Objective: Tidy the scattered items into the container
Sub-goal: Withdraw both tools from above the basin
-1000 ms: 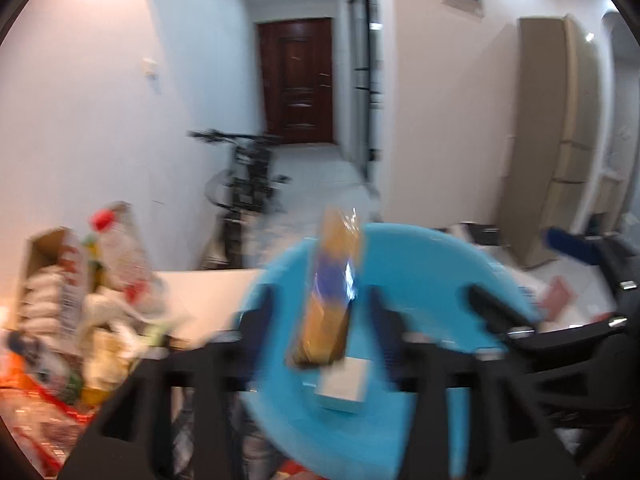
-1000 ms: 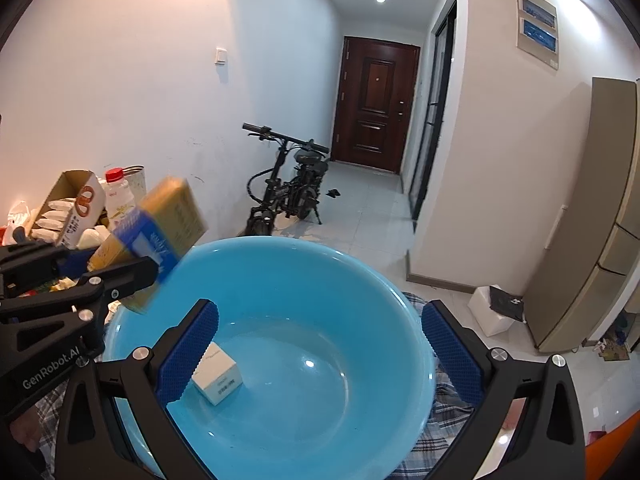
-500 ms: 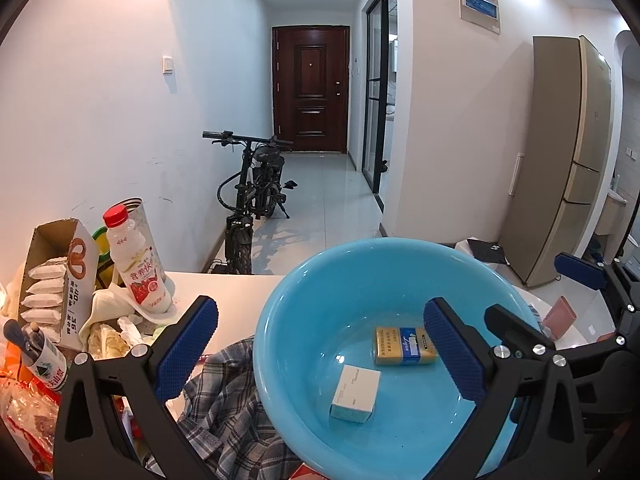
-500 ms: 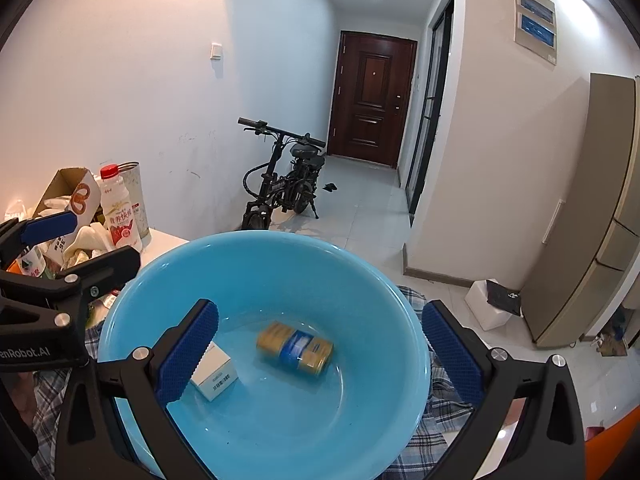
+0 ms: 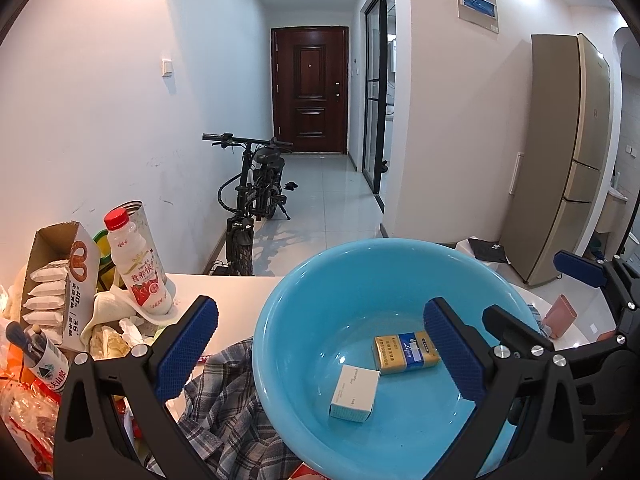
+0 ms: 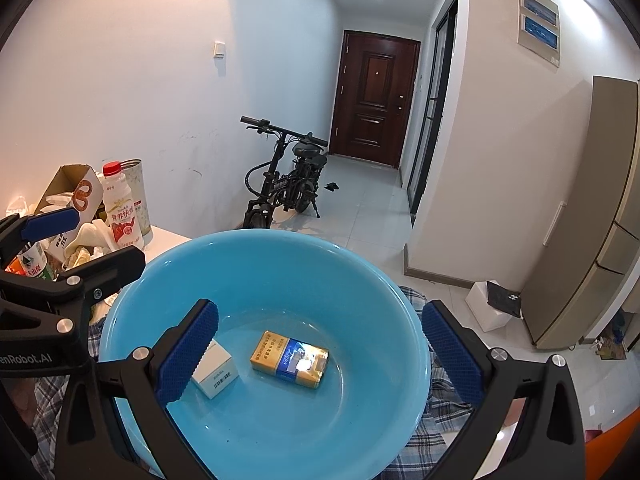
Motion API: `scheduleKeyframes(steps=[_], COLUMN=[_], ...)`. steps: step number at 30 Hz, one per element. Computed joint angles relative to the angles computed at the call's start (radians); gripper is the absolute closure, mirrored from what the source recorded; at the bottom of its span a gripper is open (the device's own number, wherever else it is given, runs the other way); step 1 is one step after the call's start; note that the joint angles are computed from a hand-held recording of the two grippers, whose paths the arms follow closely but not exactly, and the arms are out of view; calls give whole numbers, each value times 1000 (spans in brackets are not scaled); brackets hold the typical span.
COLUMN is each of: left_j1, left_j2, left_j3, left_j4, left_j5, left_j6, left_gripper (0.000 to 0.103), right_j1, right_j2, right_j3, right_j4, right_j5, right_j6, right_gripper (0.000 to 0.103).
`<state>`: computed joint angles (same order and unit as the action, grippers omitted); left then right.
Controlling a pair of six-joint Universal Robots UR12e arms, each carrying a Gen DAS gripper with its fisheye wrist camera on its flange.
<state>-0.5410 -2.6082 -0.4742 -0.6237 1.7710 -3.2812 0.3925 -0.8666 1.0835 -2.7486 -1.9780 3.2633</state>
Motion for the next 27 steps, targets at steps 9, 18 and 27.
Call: scheduleKeyframes(steps=[9,18,27], left_j1=[1,-5,-9], left_j2=[-5,-10,-9], left_j3=[12,19,18], left_j4=[-20,-21,-18], left_j5=[20,44,49], left_j6=[-3,24,41], left_gripper=[1,1,1], right_j1=[-1,-3,-6], right_j2=[-3,-10,-17], right_j3=[-2,8,17], right_j4=[2,-14,-22], right_j5=[-6,5,5], right_j6=[10,13,19], right_gripper=[0,0,0])
